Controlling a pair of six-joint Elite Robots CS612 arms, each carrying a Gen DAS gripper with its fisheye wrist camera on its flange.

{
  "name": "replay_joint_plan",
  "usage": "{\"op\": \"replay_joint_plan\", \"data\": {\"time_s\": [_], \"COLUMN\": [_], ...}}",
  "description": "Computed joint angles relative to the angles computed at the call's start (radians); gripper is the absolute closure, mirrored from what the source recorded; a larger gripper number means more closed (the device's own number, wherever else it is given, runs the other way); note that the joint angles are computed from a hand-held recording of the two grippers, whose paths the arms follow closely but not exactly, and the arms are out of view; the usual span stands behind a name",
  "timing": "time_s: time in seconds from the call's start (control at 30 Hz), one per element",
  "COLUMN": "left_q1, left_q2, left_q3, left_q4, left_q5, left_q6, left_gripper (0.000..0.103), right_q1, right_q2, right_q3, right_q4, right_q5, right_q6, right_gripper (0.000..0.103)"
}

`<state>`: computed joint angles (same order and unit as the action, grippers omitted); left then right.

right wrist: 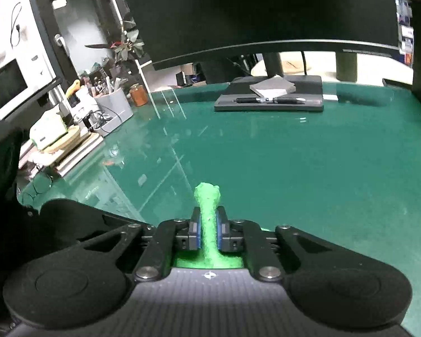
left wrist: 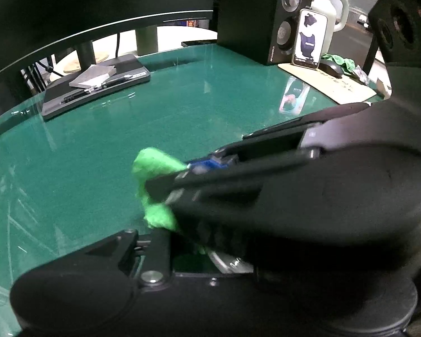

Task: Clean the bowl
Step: 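Hold the white bowl with the left tool while the right tool scrubs the cloth along its rim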

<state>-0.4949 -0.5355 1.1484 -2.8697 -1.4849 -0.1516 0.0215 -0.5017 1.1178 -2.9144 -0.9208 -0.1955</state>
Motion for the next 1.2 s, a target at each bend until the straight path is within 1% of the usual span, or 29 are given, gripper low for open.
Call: {"op": "replay_joint_plan", "data": {"time_s": [0.03,0.1,0.17,0.23,0.27,0.33,0.37,0.4,0.43,0.47,0.5,0.53,0.57,0.6,0.73,0.8,0.87,0.9,0.93,0.97,1.0,1.07,1.1,1.17,1.2], "left_q1": [0.000,0.000,0.000,0.000,-0.001,-0.001,-0.001,-0.001,-0.001,-0.001,-0.001,0.000,0.000,0.000,0.001,0.006,0.009,0.010,0.009,0.008,0.007,0.009,0.009,0.006,0.003], "left_q2": [0.000,0.001,0.002,0.004,0.004,0.004,0.004,0.003,0.003,0.002,0.002,0.002,0.002,0.003,-0.002,-0.006,-0.006,-0.005,-0.002,0.002,0.004,0.003,0.002,-0.001,-0.002], "left_q3": [-0.001,-0.002,-0.004,-0.007,-0.007,-0.008,-0.008,-0.007,-0.007,-0.006,-0.005,-0.006,-0.006,-0.006,-0.005,0.002,0.003,0.000,-0.008,-0.017,-0.022,-0.015,-0.010,-0.005,-0.003], "left_q4": [0.000,0.000,0.001,0.006,0.007,0.011,0.012,0.012,0.013,0.013,0.013,0.012,0.012,0.012,0.026,0.004,-0.022,-0.022,-0.009,0.013,0.029,0.018,0.013,0.009,0.008], "left_q5": [-0.001,-0.003,-0.004,-0.004,-0.004,-0.004,-0.004,-0.004,-0.005,-0.006,-0.008,-0.011,-0.014,-0.015,-0.021,-0.037,-0.045,-0.047,-0.046,-0.042,-0.038,-0.047,-0.050,-0.039,-0.030], "left_q6": [0.001,0.002,0.004,0.008,0.009,0.011,0.011,0.011,0.011,0.010,0.009,0.008,0.008,0.007,-0.004,-0.017,-0.023,-0.020,-0.012,0.000,0.005,-0.015,-0.024,-0.021,-0.015], "left_gripper": [0.083,0.083,0.082,0.081,0.080,0.080,0.080,0.080,0.080,0.080,0.080,0.080,0.080,0.080,0.081,0.078,0.063,0.063,0.067,0.085,0.085,0.087,0.087,0.087,0.087], "right_q1": [0.000,-0.003,-0.006,-0.004,-0.003,0.000,0.000,0.006,0.006,0.006,0.000,0.004,0.001,-0.001,-0.020,-0.030,-0.030,-0.029,-0.027,-0.025,-0.024,-0.024,-0.022,-0.018,-0.017], "right_q2": [0.001,0.004,0.008,0.002,0.000,-0.007,-0.009,-0.015,-0.016,-0.017,-0.012,-0.012,-0.008,-0.004,-0.006,-0.006,-0.005,-0.007,-0.007,-0.006,-0.007,-0.010,-0.014,-0.019,-0.022], "right_q3": [-0.002,-0.007,-0.013,-0.006,-0.002,0.010,0.013,0.020,0.019,0.021,0.015,0.012,0.013,0.008,0.018,0.021,0.021,0.022,0.020,0.018,0.020,0.025,0.029,0.030,0.030], "right_q4": [-0.011,-0.025,-0.034,-0.033,-0.035,-0.028,-0.018,0.008,0.021,0.021,0.015,0.008,-0.030,-0.032,-0.092,-0.122,-0.149,-0.152,-0.143,-0.137,-0.128,-0.114,-0.096,-0.027,0.005], "right_q5": [-0.017,-0.078,-0.139,-0.162,-0.156,-0.070,-0.054,-0.020,-0.017,-0.020,-0.021,-0.053,-0.127,-0.168,-0.140,-0.125,-0.130,-0.149,-0.172,-0.181,-0.192,-0.177,-0.147,-0.044,-0.005], "right_q6": [0.013,0.062,0.108,0.110,0.105,0.062,0.039,-0.024,-0.046,-0.048,-0.010,0.005,0.046,0.073,0.208,0.277,0.302,0.305,0.303,0.302,0.294,0.271,0.233,0.130,0.079], "right_gripper": [0.098,0.097,0.093,0.093,0.093,0.092,0.092,0.092,0.093,0.099,0.100,0.100,0.099,0.093,0.093,0.093,0.093,0.093,0.093,0.093,0.093,0.093,0.090,0.090,0.089]}}
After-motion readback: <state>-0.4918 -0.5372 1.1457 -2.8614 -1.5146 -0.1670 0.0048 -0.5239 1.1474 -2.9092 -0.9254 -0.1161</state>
